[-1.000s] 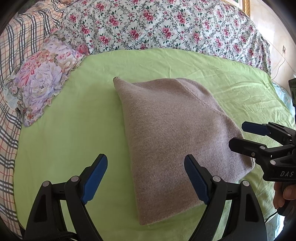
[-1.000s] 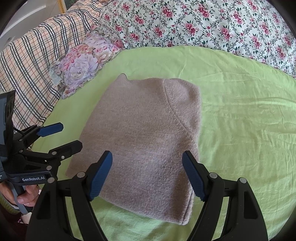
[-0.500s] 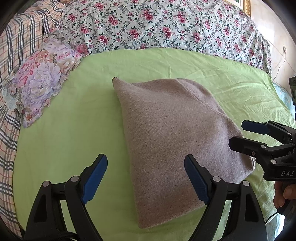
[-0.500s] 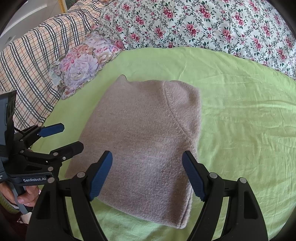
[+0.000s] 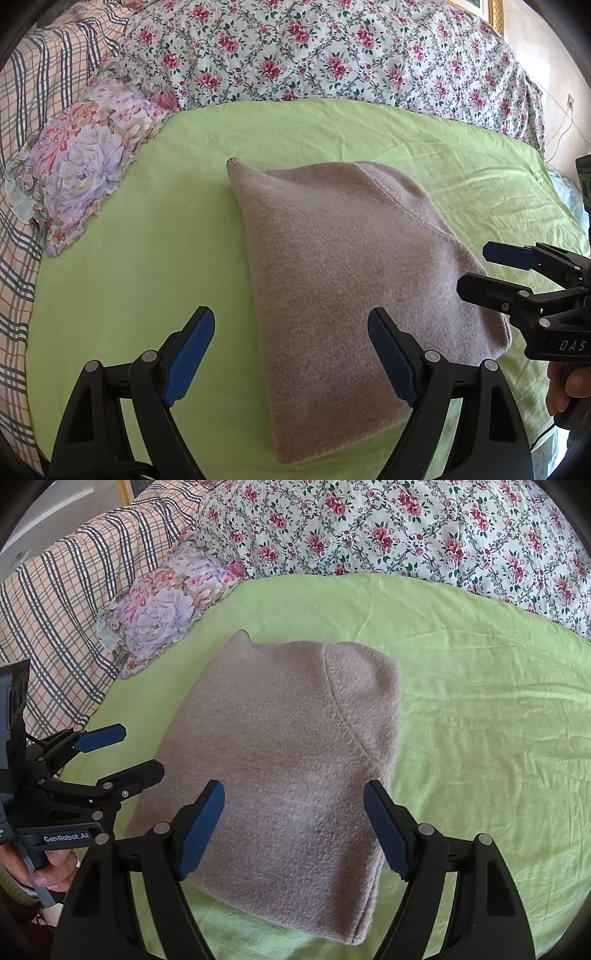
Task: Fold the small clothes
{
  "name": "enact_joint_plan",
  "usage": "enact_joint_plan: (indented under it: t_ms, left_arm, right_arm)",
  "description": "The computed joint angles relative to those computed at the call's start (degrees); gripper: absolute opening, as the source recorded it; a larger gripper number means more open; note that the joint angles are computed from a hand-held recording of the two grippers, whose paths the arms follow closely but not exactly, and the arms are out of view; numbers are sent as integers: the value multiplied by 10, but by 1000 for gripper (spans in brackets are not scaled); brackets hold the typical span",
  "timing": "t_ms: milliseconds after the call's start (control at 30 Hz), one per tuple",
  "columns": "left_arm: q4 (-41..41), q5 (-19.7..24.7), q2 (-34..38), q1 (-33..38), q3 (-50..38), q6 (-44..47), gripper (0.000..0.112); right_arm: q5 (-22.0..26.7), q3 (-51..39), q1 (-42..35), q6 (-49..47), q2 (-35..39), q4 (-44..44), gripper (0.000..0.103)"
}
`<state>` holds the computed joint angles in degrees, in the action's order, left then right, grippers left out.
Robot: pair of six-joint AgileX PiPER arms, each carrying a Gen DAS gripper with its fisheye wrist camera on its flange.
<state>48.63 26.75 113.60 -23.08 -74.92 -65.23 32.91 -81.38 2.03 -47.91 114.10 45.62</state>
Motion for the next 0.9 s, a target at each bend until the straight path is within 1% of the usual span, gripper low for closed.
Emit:
enact_joint_plan:
  t_ms: [267, 533, 900]
  left_arm:
    - [-1, 12, 2, 1, -7, -7, 85]
    - [16, 20, -1, -13, -2, -30, 85]
    - [12, 19, 0, -11, -3, -32, 85]
  right_arm:
    - [-2, 4, -3, -5, 0, 10, 78]
    - [-1, 1, -2, -1, 4, 8, 78]
    - [-2, -2, 0, 5, 6, 6, 79]
